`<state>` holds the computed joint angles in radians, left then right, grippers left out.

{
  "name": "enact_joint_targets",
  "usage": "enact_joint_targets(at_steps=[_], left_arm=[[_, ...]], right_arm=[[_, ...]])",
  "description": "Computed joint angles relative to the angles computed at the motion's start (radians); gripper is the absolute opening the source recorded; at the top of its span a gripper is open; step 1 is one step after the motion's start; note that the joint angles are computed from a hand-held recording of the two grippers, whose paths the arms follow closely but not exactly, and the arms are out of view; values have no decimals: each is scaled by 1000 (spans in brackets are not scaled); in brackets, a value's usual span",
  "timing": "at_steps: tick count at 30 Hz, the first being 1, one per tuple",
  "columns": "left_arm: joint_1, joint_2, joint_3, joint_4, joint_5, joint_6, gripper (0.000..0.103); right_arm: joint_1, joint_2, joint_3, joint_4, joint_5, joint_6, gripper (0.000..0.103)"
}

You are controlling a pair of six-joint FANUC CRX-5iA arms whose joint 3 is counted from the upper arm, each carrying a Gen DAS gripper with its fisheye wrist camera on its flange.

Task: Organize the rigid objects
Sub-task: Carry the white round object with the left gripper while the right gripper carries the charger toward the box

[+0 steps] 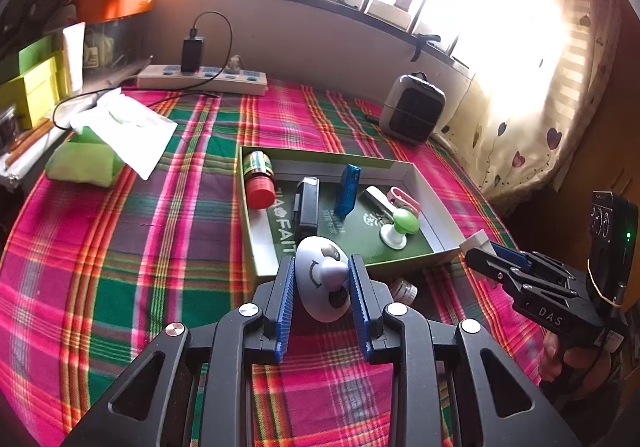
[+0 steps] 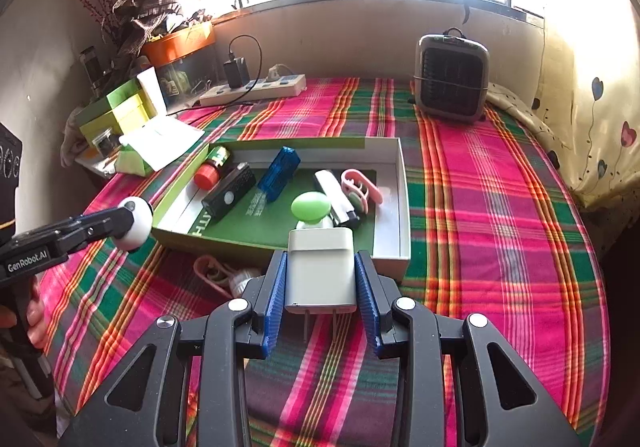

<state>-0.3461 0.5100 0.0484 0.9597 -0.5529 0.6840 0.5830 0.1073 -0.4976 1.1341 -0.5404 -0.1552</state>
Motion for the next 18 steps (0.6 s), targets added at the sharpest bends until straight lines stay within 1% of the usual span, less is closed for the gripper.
enact_joint_targets(at_steps=[7,9,12,15,18], left_arm=[[-13,52,90,-46,-39,37,25],[-19,71,125,-66,-53,57,25],[-27,95,160,-64,-72,47,25],[-28,142,237,-107,-119,101,25],[-31,180,302,-156,-148,153,25]], right_arm=[[-50,15,24,7,40,19,35],[-61,25,37,-8,48,39,35],[-85,39,54,-22,75,64,35],[-117,52,69,-36,122,82,35],[-137,67,86,-58,152,110,35]])
